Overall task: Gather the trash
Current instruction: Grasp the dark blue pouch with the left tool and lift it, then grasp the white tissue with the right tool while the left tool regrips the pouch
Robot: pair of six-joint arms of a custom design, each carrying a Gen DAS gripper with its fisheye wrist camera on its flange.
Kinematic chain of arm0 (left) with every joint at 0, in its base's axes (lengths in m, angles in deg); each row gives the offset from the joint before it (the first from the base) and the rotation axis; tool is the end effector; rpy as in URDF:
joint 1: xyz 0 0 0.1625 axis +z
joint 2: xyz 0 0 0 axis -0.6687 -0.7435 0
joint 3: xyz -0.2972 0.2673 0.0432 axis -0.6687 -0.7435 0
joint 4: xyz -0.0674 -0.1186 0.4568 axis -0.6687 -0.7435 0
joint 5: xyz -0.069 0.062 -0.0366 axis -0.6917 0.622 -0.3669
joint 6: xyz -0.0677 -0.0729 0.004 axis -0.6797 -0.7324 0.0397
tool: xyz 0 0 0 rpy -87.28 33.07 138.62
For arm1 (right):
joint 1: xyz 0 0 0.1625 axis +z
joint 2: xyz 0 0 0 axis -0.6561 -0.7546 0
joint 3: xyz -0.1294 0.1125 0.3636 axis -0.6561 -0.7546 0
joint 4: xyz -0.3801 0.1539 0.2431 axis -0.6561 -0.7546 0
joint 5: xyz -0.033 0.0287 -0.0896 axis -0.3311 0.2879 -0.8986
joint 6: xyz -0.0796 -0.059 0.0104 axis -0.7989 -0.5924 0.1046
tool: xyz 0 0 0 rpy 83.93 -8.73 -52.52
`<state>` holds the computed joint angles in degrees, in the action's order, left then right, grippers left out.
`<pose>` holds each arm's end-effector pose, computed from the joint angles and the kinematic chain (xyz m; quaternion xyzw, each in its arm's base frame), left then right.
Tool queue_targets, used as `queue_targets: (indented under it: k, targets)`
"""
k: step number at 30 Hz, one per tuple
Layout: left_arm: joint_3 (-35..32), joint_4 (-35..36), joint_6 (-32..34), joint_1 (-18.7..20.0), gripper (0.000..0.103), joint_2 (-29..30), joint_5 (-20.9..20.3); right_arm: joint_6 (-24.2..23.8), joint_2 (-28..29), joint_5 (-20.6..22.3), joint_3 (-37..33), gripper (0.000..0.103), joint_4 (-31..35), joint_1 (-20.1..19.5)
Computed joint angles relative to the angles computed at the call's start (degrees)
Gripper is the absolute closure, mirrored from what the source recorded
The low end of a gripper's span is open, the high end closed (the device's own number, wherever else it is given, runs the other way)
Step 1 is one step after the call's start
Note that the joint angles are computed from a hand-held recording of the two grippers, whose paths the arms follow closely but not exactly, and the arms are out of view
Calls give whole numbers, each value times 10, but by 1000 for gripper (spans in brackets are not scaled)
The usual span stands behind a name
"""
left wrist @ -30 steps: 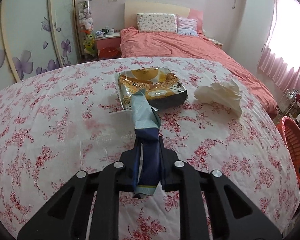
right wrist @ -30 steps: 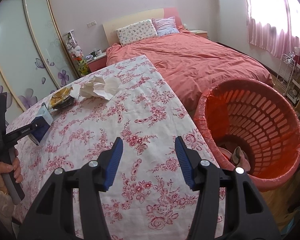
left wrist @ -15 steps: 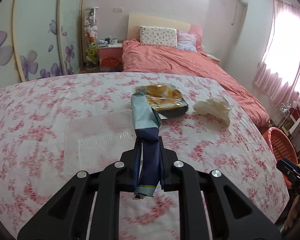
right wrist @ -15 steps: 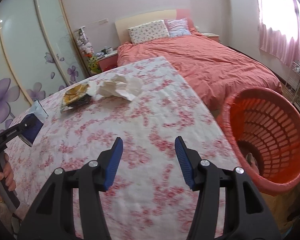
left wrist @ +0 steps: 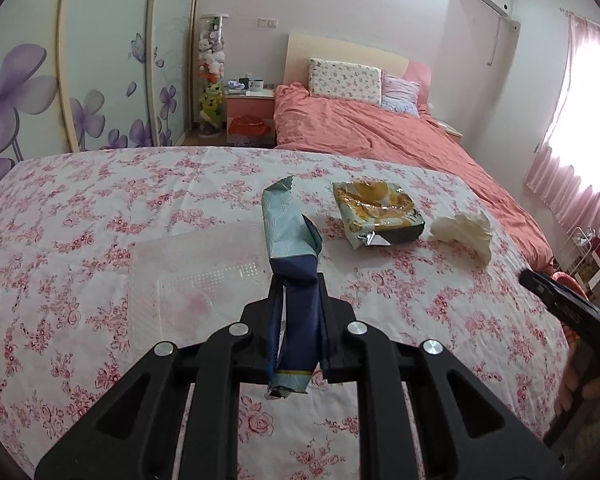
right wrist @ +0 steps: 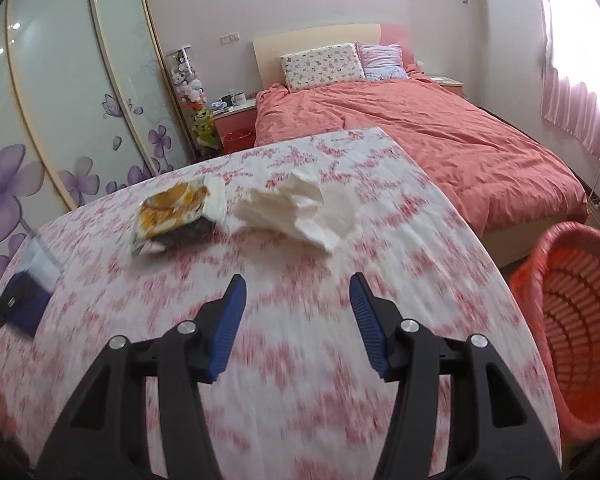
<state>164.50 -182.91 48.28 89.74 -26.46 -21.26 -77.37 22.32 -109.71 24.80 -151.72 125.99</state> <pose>-0.3490 -0.7231 0.0692 -0.0334 0.8043 -0.4694 0.3628 0.0457 -0.8864 0.3047 0.2896 -0.8909 0.2966 0.1858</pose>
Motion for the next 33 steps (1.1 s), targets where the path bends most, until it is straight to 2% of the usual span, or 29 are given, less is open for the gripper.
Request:
queue_targets:
  k: [3,9,15,20,24,26,28,33]
  targets:
    - [-3,-20,15,0,88,2,-5,13,54,-19,-72,50,7,10]
    - [-19,-42,50,1,88,15,-22,33,124,-44,-173,50,43,17]
    - [-31,-31,38,5,88,30,-43,24,145,-57,-198,50,50,16]
    - [-54,-31,48,-1,88,58,-38,22,164,-65,-225,52,61,17]
    - [-78,-29,63,-2,88,79,-40,19,181,-78,-253,76,86,19]
    - [-83,-31,65,-3,88,84,-41,14,179,-81,-248,84,85,18]
    - [-82,-33,60,-1,88,84,-45,2,171,-75,-233,98,70,18]
    - [-60,-40,49,1,88,70,-48,-17,151,-72,-198,101,43,20]
